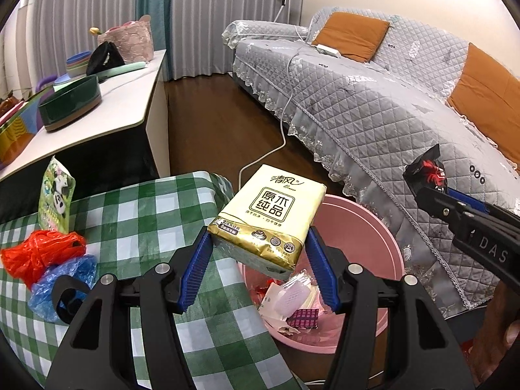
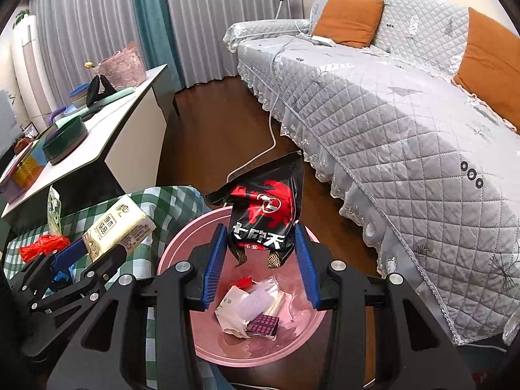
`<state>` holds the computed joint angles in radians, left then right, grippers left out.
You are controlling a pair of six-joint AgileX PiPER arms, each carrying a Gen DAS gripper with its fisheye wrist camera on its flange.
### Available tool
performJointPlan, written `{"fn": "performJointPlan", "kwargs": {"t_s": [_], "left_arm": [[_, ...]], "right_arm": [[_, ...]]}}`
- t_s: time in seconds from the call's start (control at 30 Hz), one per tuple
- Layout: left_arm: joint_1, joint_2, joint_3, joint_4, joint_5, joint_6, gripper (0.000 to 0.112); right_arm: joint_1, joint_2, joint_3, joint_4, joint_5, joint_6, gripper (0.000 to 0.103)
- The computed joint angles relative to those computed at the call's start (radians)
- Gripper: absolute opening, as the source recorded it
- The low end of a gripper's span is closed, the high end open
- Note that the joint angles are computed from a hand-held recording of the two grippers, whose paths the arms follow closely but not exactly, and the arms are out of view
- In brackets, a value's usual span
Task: Collect trash
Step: 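Open both grippers to drop the tissue pack and wrapper into the bucket, then move both grippers back over the red and blue plastic bags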
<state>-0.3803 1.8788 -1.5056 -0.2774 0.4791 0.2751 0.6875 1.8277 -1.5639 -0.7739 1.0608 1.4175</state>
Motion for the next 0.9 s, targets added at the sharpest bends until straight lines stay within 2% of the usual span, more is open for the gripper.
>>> {"fn": "performJointPlan", "kwargs": {"t_s": [0.07,0.17,0.2,0.57,0.77,0.9], "left_arm": [[-0.002,0.006,-0.010,-0.009,0.007,0.010,0.059],[-0.004,0.004,-0.015,-0.050,0.004,0.056,0.067],[-0.004,-0.001,-0.010,-0.058,-0.007,0.064,0.070],[0.050,-0.055,0.041,-0.105,-0.006,0.106,0.070],[0.140,-0.136,0.123,-0.172,-0.005,0.191,0.068],[0.226,-0.190,0.169,-0.235,0.011,0.281,0.062]], "right_arm": [[-0.003,-0.002,0.003,0.005,-0.002,-0.004,0.045],[0.000,0.003,-0.004,-0.001,0.022,0.001,0.073],[0.000,0.003,-0.005,-0.004,0.030,0.003,0.073],[0.003,0.011,-0.034,-0.003,0.042,0.021,0.073],[0.044,0.056,-0.122,-0.019,0.043,0.005,0.073],[0.085,0.103,-0.209,-0.038,0.049,-0.016,0.073]]}}
